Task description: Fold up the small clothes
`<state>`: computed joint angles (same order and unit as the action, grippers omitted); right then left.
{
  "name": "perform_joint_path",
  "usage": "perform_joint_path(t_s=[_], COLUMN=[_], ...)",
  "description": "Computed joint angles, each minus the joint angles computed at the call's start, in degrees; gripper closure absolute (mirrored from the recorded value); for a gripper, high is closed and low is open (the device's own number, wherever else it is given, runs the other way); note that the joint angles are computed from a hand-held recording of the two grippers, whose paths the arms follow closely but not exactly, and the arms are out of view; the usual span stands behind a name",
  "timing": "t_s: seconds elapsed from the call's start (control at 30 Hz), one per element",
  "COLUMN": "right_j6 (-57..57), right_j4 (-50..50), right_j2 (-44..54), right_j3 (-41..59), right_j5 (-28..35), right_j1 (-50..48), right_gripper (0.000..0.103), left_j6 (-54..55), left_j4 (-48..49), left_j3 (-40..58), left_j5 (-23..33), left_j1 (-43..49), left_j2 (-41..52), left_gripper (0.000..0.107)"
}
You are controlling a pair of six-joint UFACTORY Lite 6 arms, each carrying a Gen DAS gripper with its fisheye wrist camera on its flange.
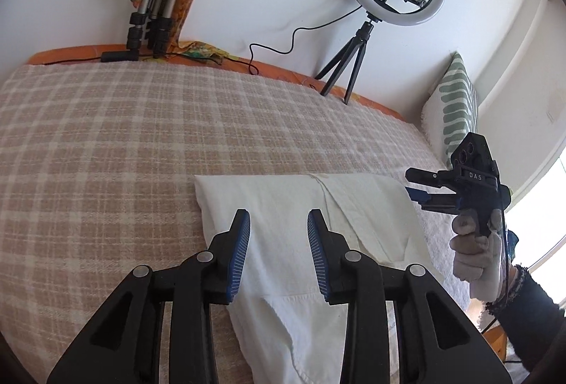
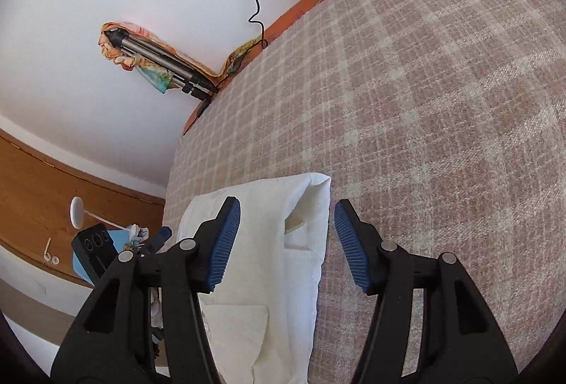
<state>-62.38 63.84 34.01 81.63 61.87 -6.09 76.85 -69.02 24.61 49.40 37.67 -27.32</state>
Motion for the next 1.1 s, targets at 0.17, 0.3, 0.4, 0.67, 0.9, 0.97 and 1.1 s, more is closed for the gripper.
perform_joint_path(t_s=[0.17, 0.3, 0.4, 0.67, 0.9, 0.97, 1.1], right_j6=[0.56, 1.91, -1.27, 2.53, -1.68, -3.62, -6.18], right_j4=[0.85, -1.39, -1.51, -11.04, -8.94, -7.78, -8.02], right_j2=[3.96, 4.79, 2.78, -5.88, -18.38, -22.85, -26.66], right_j3=[4.9, 6.78, 4.77, -2.35, -12.94, -17.8, -24.57], right_j5=[0.05, -4.24, -8.74, -22.56, -12.01, -11.05, -7.32], right_j1=[2.68, 4.93, 6.29, 9.0, 0.98, -0.59, -3.68], right_gripper=[0.063, 0.09, 0.096, 0.099, 0.055, 0.042, 0.042], left_j6=[3.04, 5.05, 7.34, 7.34, -0.61, -2.37, -4.62], left_j4=[-3.92, -4.7, -6.12, -3.9, 5.27, 6.61, 8.22], left_j3=[2.38, 2.81, 2.29, 0.46, 0.97, 0.22, -1.89], left_j5=[-5.03, -7.93, -10.61, -8.41, 11.79, 14.74, 17.91], left_j1=[-3.55, -4.41, -4.34, 5.46, 19.98, 21.43, 22.63], left_j2=[7.57, 10.07, 11.19, 9.59, 7.84, 6.48, 5.88], left_gripper=[0.075, 0.075, 0.075, 0.075, 0.056, 0.056, 0.056])
